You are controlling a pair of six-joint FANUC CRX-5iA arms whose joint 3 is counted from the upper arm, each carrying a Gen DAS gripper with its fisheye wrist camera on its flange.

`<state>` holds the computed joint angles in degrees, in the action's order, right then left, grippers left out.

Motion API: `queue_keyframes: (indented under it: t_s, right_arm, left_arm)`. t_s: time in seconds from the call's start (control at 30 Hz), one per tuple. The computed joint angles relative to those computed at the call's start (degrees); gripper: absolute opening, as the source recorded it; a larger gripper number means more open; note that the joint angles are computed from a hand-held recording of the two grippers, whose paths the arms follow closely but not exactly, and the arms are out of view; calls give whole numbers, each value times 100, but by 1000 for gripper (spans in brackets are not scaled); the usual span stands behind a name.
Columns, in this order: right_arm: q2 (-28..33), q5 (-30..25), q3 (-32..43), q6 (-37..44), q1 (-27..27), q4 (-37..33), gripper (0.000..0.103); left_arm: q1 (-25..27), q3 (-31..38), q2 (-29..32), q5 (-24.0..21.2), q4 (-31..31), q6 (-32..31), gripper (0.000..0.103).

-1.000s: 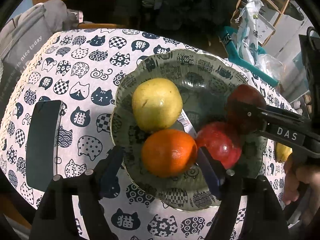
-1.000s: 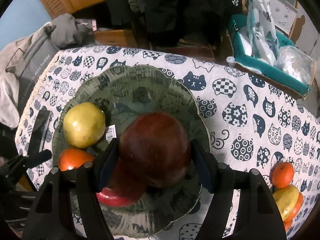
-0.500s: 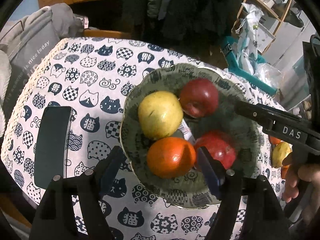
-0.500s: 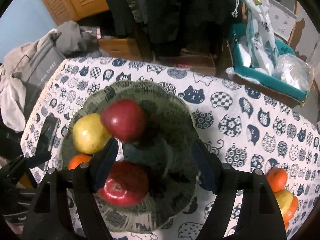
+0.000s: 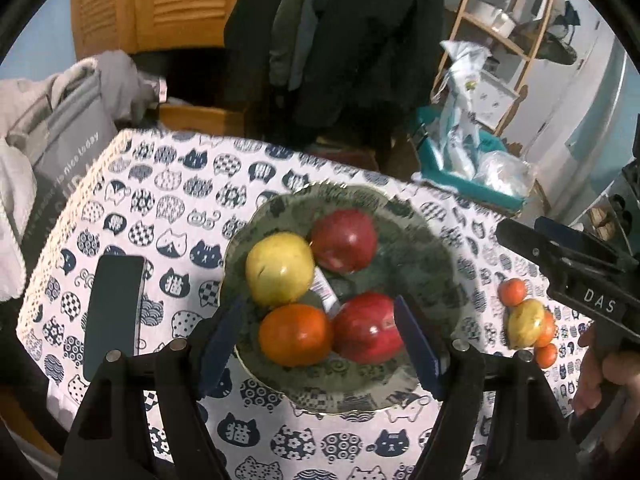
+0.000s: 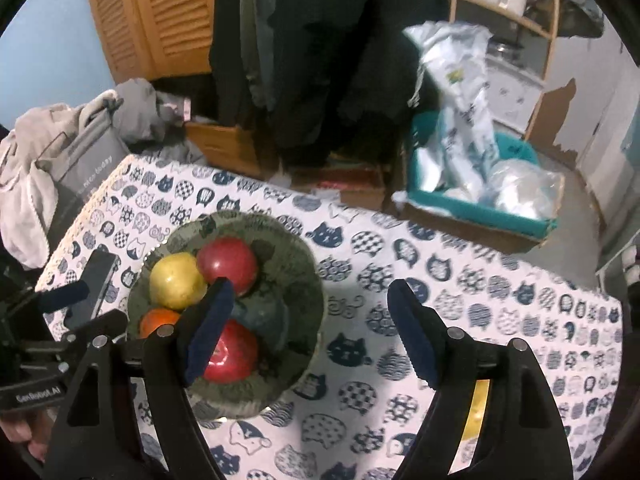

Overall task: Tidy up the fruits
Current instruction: 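Move both tools back toward the remaining pomelo and oranges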

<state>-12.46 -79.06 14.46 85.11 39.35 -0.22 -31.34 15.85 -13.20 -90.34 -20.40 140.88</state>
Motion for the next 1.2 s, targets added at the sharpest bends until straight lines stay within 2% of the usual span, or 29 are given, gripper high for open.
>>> queue_keyframes:
  t_s: [0.27,0.43,0.67,0.93,1.07,1.2]
  right_arm:
    - [-330,7,150,80,-308,-15,84]
    - [-537,69,180,159,-486,39,85]
    - [-805,151,191,317,-803,59,87]
    - [-927,25,456,718,-1466,-299,87]
    - [-933,-51,649,965,-1895,-568,87]
    - [-916,-158,835,1211,-2363,-921,87]
  left_arm:
    - [-667,707,253,-236,-631,150,81]
    - [-1138,1156,460,-430,-1130,201,87]
    - [-1670,1842,827,-664,-1614,94,89]
    - [-2247,2619,1288,-938,-2231,-163,99]
    - [-2517,3061,1572,-1112,-2565,-373,101]
    - [-2606,3344,1740,-1153,-2636,-487,102]
